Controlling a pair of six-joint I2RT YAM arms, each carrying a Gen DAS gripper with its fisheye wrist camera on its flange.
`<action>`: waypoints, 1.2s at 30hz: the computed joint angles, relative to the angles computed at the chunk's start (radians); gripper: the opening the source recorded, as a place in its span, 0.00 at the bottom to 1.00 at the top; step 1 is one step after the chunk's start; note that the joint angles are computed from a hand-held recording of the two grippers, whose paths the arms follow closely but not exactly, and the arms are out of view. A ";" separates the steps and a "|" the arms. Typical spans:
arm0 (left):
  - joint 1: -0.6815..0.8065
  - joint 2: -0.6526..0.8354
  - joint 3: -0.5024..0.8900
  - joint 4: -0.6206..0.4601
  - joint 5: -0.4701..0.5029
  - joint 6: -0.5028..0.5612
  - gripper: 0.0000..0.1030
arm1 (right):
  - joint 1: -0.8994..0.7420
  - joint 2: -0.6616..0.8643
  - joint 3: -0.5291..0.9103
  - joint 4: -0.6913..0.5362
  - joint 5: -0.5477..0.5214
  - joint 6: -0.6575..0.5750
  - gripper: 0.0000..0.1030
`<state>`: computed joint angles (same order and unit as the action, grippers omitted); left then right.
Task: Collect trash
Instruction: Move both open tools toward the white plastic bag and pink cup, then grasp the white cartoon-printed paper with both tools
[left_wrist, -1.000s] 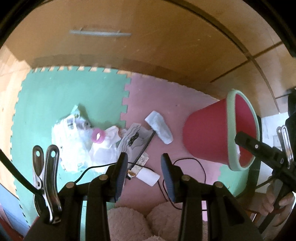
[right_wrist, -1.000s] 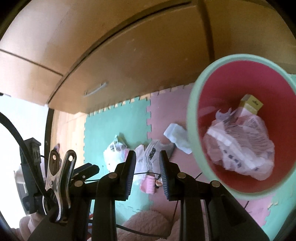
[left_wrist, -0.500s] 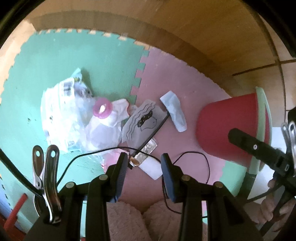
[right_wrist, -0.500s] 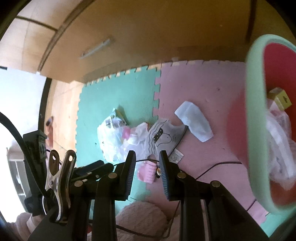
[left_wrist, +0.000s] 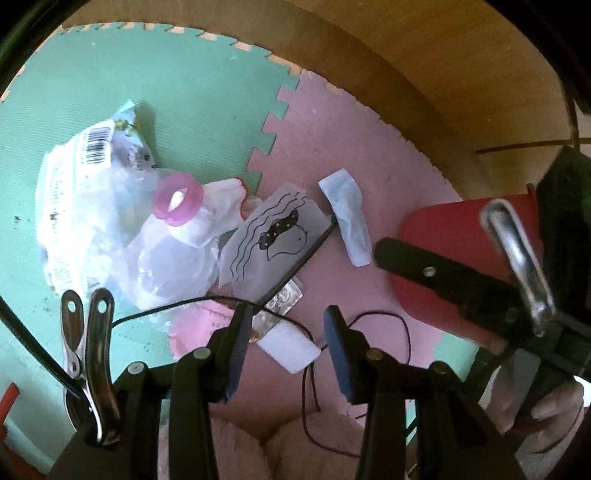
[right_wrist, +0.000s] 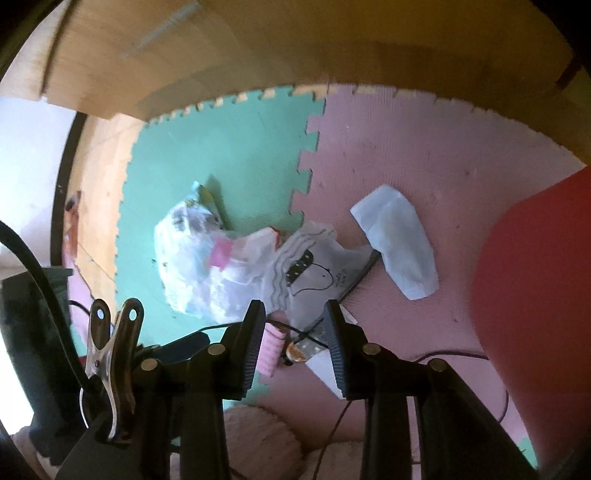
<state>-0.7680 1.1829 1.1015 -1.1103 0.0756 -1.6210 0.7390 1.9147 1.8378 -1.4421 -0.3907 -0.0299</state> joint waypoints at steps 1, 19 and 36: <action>0.003 0.006 -0.023 0.027 0.002 0.003 0.41 | 0.003 0.013 -0.016 0.016 0.001 0.000 0.34; 0.033 0.085 -0.360 0.422 0.049 -0.056 0.41 | 0.038 0.217 -0.058 0.210 0.075 -0.010 0.40; 0.064 0.182 -0.415 0.558 0.041 -0.090 0.42 | 0.038 0.341 -0.025 0.241 0.076 -0.005 0.43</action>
<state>-0.7043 1.3647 0.6870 -0.5525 0.1165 -1.7114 0.7775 2.2558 1.8129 -1.2016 -0.3148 -0.0353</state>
